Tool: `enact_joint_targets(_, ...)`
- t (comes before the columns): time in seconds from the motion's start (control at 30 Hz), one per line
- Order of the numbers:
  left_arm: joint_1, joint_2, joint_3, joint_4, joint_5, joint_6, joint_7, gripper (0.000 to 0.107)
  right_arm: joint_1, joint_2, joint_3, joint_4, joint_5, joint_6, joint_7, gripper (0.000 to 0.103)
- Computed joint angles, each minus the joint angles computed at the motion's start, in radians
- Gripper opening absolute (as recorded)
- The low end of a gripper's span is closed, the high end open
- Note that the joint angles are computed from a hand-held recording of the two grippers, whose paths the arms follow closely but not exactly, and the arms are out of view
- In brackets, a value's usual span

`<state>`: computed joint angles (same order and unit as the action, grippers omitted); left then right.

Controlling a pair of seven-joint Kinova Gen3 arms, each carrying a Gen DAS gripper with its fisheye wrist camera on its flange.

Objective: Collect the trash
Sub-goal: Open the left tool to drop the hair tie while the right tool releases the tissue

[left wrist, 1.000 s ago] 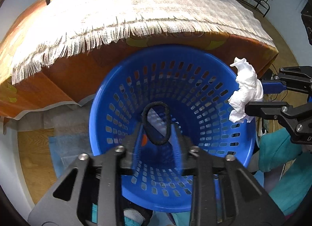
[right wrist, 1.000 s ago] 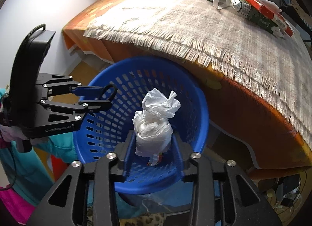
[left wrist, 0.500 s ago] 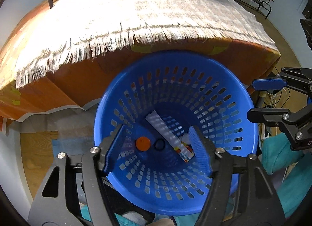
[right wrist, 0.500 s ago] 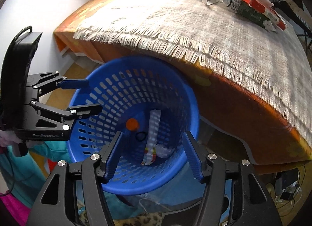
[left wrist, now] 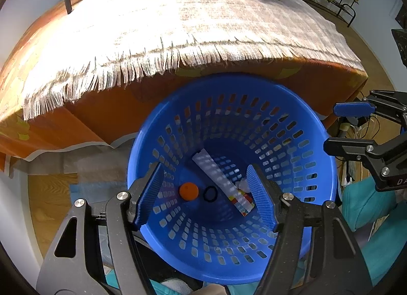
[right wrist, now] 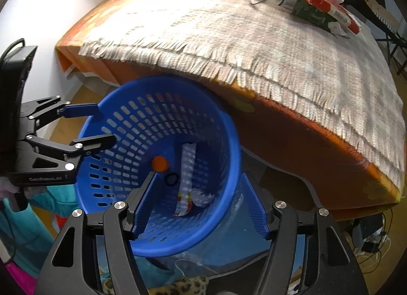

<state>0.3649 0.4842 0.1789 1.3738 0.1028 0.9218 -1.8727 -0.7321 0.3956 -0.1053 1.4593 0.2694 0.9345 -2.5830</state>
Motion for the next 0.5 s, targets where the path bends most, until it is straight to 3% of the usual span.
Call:
enact_joint_targets(0.27, 0.001, 0.009, 0.004, -0.054, 0.008, 0.018, 0.0, 0.076, -0.002, -0.021, 0.021, 0.0, 0.039, 0.029, -0.061, 0.065)
enact_joint_targets(0.5, 0.011, 0.041, 0.004, -0.165, 0.017, 0.061, 0.012, 0.076, 0.044, -0.077, 0.023, 0.039, 0.055, -0.007, -0.111, 0.065)
